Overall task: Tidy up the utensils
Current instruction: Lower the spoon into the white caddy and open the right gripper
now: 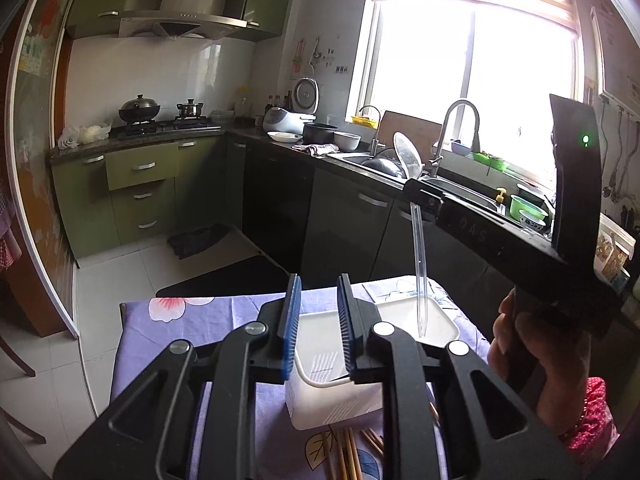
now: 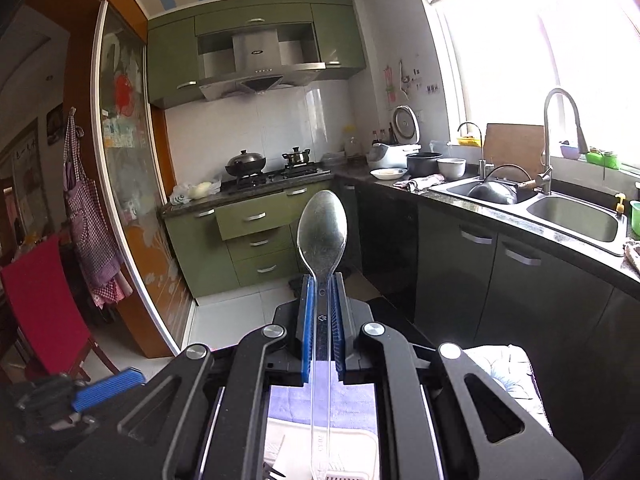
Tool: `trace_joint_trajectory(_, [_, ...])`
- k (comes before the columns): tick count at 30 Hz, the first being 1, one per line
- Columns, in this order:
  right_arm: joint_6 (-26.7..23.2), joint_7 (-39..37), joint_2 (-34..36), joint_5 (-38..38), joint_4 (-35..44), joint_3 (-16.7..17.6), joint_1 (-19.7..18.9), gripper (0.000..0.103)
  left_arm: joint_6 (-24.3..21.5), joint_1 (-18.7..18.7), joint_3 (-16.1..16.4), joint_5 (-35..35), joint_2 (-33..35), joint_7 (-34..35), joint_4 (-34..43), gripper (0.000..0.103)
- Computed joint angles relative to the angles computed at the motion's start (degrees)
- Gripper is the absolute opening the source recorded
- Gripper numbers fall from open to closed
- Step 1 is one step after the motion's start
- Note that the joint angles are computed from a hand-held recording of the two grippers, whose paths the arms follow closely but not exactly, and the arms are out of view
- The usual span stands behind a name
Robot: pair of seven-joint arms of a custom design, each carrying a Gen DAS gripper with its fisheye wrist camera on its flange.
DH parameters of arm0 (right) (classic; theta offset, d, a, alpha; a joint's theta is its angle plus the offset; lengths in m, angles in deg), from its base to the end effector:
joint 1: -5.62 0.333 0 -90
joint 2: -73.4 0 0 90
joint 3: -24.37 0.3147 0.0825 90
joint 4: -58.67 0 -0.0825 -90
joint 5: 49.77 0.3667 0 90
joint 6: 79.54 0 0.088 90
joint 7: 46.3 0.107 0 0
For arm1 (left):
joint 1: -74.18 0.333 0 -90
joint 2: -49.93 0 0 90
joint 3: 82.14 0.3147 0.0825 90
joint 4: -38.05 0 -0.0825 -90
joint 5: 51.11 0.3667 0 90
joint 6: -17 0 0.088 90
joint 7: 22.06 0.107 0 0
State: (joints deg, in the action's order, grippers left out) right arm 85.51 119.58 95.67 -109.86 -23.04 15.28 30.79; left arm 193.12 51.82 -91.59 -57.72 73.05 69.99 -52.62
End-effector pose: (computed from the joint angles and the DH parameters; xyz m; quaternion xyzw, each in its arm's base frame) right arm 0.6512 0.2636 0.5814 -0.5454 0.6104 -0.3700 0.4394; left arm 0.6138 -0.3427 0.5478 -0.4617 0.7183 -0.4763 0.2100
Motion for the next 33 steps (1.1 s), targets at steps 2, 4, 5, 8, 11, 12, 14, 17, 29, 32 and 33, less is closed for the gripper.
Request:
trace_joint_trajectory(2, [0.41, 1.37, -0.24, -1.34, -1.26, -0.6, 0.31, 0.01, -0.2, -0.16, 0.12, 0.19, -0.57, -0.07, -0.85, 0.018])
trace_joint_trajectory(4, [0.98, 2.21, -1.09, -2.52, -3.31, -0.73, 0.31, 0.01, 0.09, -0.32, 0.2, 0.59, -1.03, 0.05, -1.65, 0.018])
trace_joint_trajectory(5, [1.6, 3.38, -1.62, -3.77, -4.42, -0.98, 0.39, 0.01, 0.2, -0.28, 0.08, 0.63, -1.24, 0.15, -2.03, 0.018])
trace_joint_trajectory(8, [3.55, 9.72, -4.46, -10.82, -8.91, -1.84, 0.99, 0.01, -0.23, 0.56, -0.98, 0.06, -1.61, 0.93, -2.56, 0.018])
trace_joint_trajectory(11, [3.7, 16.45, -7.55, -19.1, -12.86, -1.49, 1.27, 0.01, -0.83, -0.02, -0.42, 0.42, -1.91, 0.48, -2.87, 0.018])
trace_joint_trajectory(12, [2.82, 16.9, -8.47, -20.49, -14.09, -0.85, 1.23, 0.01, -1.13, -0.05, -0.5, 0.5, -1.95, 0.48, -2.82, 0.018])
trace_joint_trajectory(14, [1.5, 16.63, -9.92, -21.55, -16.17, 0.72, 0.66, 0.01, -1.44, -0.7, 0.1, 1.23, -2.27, -0.01, -3.13, 0.018])
trace_joint_trajectory(17, [0.75, 15.47, -11.28, -20.87, -18.61, 3.21, -0.94, 0.01, -1.49, -0.84, 0.02, 1.7, -3.32, -0.44, -4.41, 0.018])
trace_joint_trajectory(29, [-0.87, 17.18, -20.41, -23.51, -29.45, 10.62, -5.84, 0.025, -3.05, -2.02, 1.51, 6.54, -10.08, -5.82, -13.27, 0.022])
trace_joint_trajectory(32, [-2.28, 13.63, -23.89, -19.94, -33.7, 12.46, -6.73, 0.036, -7.94, -0.9, 0.47, 7.05, -10.79, -6.85, -14.66, 0.022])
trace_joint_trajectory(33, [-2.58, 12.19, -25.0, -18.36, -35.31, 12.99, -7.01, 0.036, -10.41, -0.45, -0.05, 6.89, -10.68, -7.18, -14.7, 0.022])
